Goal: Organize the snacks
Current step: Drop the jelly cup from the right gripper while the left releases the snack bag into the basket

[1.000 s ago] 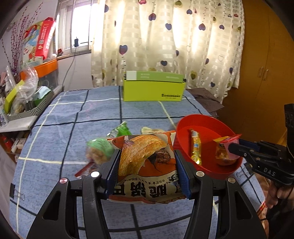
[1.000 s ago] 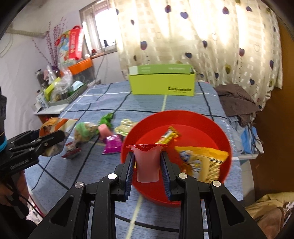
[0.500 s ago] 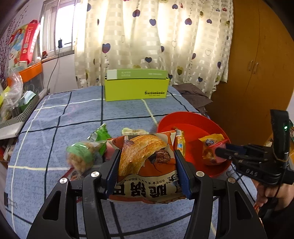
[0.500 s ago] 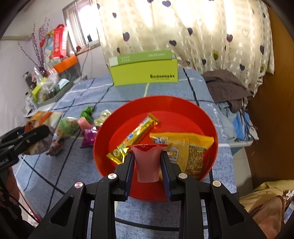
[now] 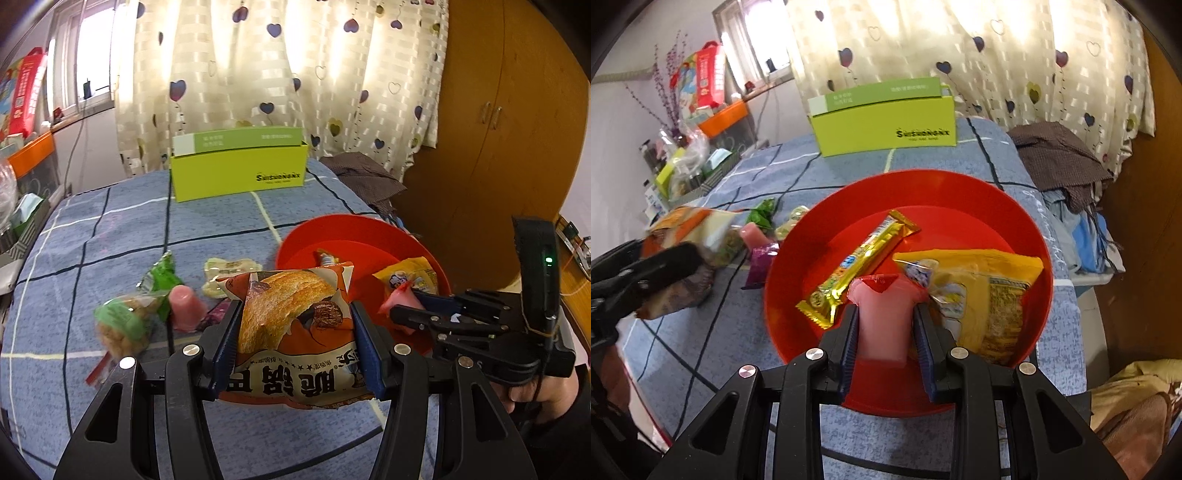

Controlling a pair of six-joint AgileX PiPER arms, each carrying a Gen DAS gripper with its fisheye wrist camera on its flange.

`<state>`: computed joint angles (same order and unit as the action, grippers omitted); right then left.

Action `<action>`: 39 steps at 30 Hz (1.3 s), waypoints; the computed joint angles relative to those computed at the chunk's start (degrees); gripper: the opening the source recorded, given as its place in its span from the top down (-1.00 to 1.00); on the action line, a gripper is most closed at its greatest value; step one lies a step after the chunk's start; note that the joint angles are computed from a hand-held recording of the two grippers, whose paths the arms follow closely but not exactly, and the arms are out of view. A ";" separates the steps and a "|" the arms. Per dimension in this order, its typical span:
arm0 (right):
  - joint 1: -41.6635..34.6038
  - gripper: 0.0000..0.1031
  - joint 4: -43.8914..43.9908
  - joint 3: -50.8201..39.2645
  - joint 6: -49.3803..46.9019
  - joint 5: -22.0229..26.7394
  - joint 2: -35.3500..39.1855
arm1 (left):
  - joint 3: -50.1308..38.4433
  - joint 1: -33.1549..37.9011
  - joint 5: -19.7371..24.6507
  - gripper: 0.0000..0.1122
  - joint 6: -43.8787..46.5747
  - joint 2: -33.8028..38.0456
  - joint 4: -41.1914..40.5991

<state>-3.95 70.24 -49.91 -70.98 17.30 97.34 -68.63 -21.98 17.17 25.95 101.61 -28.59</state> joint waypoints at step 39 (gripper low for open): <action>-3.27 0.53 -5.04 -4.49 7.14 -6.33 4.54 | -12.36 -1.43 6.10 -0.20 14.46 11.98 -13.94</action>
<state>-7.23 65.20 -54.40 -63.84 10.98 101.88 -80.99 -23.41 23.26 40.41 113.59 -42.53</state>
